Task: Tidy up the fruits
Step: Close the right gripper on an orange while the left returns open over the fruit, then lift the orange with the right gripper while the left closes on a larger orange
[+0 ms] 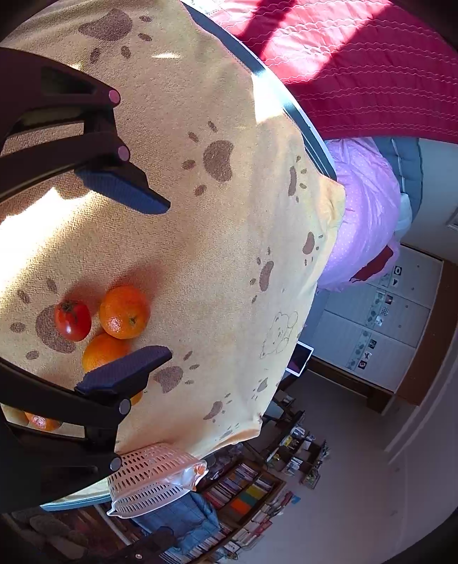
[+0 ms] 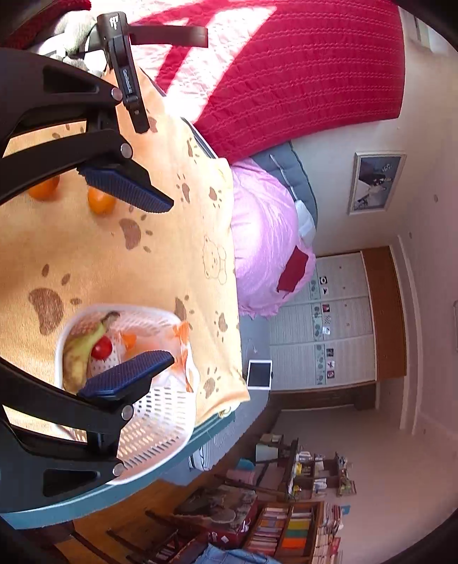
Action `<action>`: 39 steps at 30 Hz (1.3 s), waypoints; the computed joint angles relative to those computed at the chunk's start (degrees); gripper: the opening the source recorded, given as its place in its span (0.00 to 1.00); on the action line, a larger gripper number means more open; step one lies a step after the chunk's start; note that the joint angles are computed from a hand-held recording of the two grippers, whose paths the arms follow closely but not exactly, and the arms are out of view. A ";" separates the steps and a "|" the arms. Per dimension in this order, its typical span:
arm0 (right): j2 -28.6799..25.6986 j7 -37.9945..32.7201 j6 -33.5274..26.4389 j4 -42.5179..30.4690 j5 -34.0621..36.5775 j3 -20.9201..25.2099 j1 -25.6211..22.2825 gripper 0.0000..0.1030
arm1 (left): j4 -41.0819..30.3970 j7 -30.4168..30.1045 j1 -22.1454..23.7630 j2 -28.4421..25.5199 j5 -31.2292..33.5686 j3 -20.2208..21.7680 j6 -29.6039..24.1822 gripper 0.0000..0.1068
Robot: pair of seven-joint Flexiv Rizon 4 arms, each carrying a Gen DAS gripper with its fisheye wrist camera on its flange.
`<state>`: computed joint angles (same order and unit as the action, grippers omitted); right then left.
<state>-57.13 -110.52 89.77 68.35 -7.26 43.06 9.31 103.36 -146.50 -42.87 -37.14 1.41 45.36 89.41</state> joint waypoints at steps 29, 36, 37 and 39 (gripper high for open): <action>1.84 -13.92 -31.98 -4.39 9.92 -7.19 7.20 0.59 | -1.41 -10.38 1.89 1.51 9.17 -0.70 -3.62 0.72; 3.15 -14.29 -33.13 -4.53 12.33 -13.96 11.44 0.50 | -2.40 -12.04 3.14 2.14 12.41 -2.15 -4.49 0.72; 3.44 -14.73 -32.86 -4.30 12.92 -14.61 11.81 0.49 | -2.49 -12.40 3.29 2.25 12.91 -2.32 -4.63 0.72; 3.64 -15.54 -33.53 -4.72 14.52 -15.32 12.18 0.42 | -2.73 -13.19 3.62 2.43 13.92 -2.65 -4.86 0.72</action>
<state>-53.49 -126.05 56.24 63.63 7.26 27.74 21.49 100.63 -159.69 -39.25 -34.71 15.33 42.70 84.55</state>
